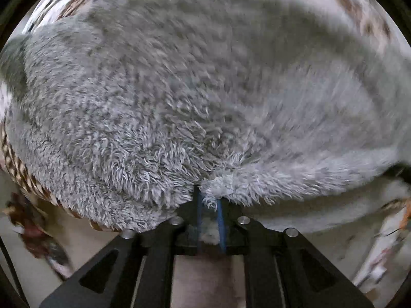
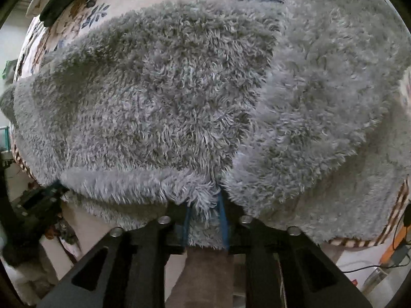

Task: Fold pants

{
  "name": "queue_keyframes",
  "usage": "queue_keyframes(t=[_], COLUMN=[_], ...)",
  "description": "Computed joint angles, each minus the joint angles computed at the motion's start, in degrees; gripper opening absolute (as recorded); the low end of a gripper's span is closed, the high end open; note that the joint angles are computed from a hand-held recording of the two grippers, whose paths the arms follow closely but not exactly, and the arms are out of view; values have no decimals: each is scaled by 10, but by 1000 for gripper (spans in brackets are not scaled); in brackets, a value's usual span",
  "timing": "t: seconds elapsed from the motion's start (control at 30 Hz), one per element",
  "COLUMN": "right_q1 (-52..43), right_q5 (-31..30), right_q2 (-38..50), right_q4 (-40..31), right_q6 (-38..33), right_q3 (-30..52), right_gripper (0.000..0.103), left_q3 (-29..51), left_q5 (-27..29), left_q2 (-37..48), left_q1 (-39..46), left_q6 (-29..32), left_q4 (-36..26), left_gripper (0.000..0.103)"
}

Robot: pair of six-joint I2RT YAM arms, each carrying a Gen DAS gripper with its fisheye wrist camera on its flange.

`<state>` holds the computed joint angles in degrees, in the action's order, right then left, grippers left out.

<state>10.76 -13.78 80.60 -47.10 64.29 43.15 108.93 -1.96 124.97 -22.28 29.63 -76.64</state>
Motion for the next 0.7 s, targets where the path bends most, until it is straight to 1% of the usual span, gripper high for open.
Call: queue_keyframes(t=[0.03, 0.07, 0.1, 0.13, 0.17, 0.2, 0.23, 0.27, 0.33, 0.37, 0.4, 0.47, 0.5, 0.53, 0.57, 0.6, 0.63, 0.67, 0.7], right_q1=[2, -5, -6, -9, -12, -20, -37, -67, -137, -181, -212, -280, -294, -304, -303, -297, -280, -266, -259], right_q5=[6, 10, 17, 24, 38, 55, 68, 83, 114, 134, 139, 134, 133, 133, 132, 132, 156, 182, 196], right_q2=[-24, -49, -84, -116, -149, -182, -205, -218, -215, -192, -172, -115, -74, -15, 21, 50, 51, 23, -34], right_q4=[-15, -30, -50, -71, -100, -134, -165, -202, -242, -249, -240, -179, -153, -136, -116, -108, -116, -129, -147], right_q6=[8, 13, 36, 59, 85, 107, 119, 120, 79, 43, 16, -47, -69, -96, -99, -103, -83, -47, 1], right_q3=[2, 2, 3, 6, 12, 20, 28, 42, 68, 80, 88, 84, 81, 88, 84, 82, 76, 58, 32], right_gripper=[46, 65, 82, 85, 85, 85, 85, 85, 85, 85, 85, 85, 85, 85, 84, 55, 26, 11, 11], left_q3=[34, 76, 104, 136, 174, 200, 225, 244, 227, 221, 233, 239, 248, 261, 273, 266, 269, 257, 262], left_q5=[13, 28, 36, 42, 45, 47, 44, 30, 0, -15, -27, -29, -32, -30, -28, -29, -31, -33, -33], left_q2=[6, 13, 18, 24, 31, 38, 46, 53, 45, 47, 60, 75, 85, 93, 100, 98, 99, 96, 97], left_q1=[10, 14, 16, 21, 24, 25, 24, 23, 14, 13, 11, 7, 3, 0, -4, -8, -11, -14, -15], left_q6=[6, 7, 9, 8, 3, -1, -6, -13, -16, -11, -10, -12, -15, -16, -15, -12, -10, -7, -7], left_q4=[-27, -53, -70, -87, -101, -108, -115, -108, -68, -51, -46, -40, -41, -46, -50, -42, -44, -38, -45], left_gripper=[22, 39, 63, 73, 89, 92, 92, 92, 92, 92, 92, 92, 92, 92, 92, 92, 92, 92, 92])
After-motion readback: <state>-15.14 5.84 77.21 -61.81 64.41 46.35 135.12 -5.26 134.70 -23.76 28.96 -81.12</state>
